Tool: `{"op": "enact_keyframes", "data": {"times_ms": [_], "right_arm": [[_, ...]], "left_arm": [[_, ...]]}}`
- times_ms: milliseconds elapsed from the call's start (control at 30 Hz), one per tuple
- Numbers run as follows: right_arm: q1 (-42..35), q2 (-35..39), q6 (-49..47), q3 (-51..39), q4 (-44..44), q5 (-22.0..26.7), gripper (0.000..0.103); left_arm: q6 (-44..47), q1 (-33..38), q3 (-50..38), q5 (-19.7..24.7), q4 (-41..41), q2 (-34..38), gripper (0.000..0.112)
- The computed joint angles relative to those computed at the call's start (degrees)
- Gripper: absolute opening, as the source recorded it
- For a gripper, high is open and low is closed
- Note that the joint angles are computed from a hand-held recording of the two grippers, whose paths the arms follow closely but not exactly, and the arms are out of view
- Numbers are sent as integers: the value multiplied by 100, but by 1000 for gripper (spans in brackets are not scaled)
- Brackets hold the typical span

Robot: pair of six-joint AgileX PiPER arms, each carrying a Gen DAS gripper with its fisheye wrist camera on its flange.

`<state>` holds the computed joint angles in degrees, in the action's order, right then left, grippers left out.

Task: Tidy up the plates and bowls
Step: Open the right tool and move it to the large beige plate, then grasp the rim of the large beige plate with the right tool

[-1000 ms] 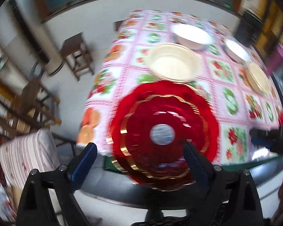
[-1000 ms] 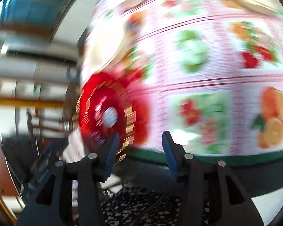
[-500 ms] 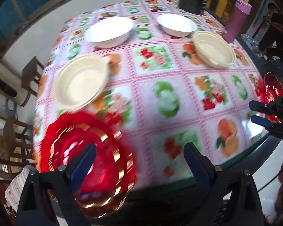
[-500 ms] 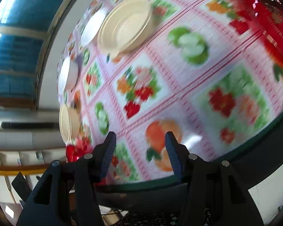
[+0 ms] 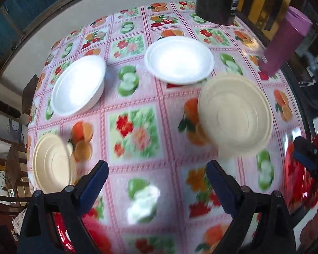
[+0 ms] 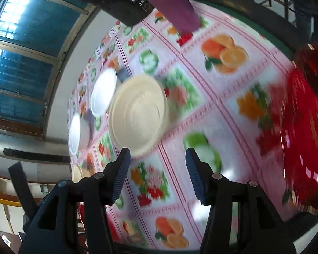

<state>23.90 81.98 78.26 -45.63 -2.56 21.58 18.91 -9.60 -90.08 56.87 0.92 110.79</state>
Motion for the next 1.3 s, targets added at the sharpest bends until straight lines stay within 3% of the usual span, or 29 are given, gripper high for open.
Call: {"op": "enact_keyframes", "data": {"times_ms": [267, 467, 800, 1033, 1300], "right_arm": [[-1116, 869, -3437, -630, 2556, 140, 56], [-1362, 1270, -4268, -831, 3150, 317, 56], [-1379, 1567, -4298, -1019, 3127, 351, 56], [-1307, 1632, -3535, -1114, 2438, 407, 49], [-1337, 1756, -3516, -1142, 2374, 406, 29]], "left_arm": [[-873, -484, -1367, 658, 315, 1091, 95], [-1189, -626, -1680, 803, 464, 1426, 95], [-1316, -698, -1796, 746, 500, 1655, 95], [-1195, -696, -1797, 637, 407, 1713, 77], [-1019, -679, -1805, 611, 229, 1793, 56]]}}
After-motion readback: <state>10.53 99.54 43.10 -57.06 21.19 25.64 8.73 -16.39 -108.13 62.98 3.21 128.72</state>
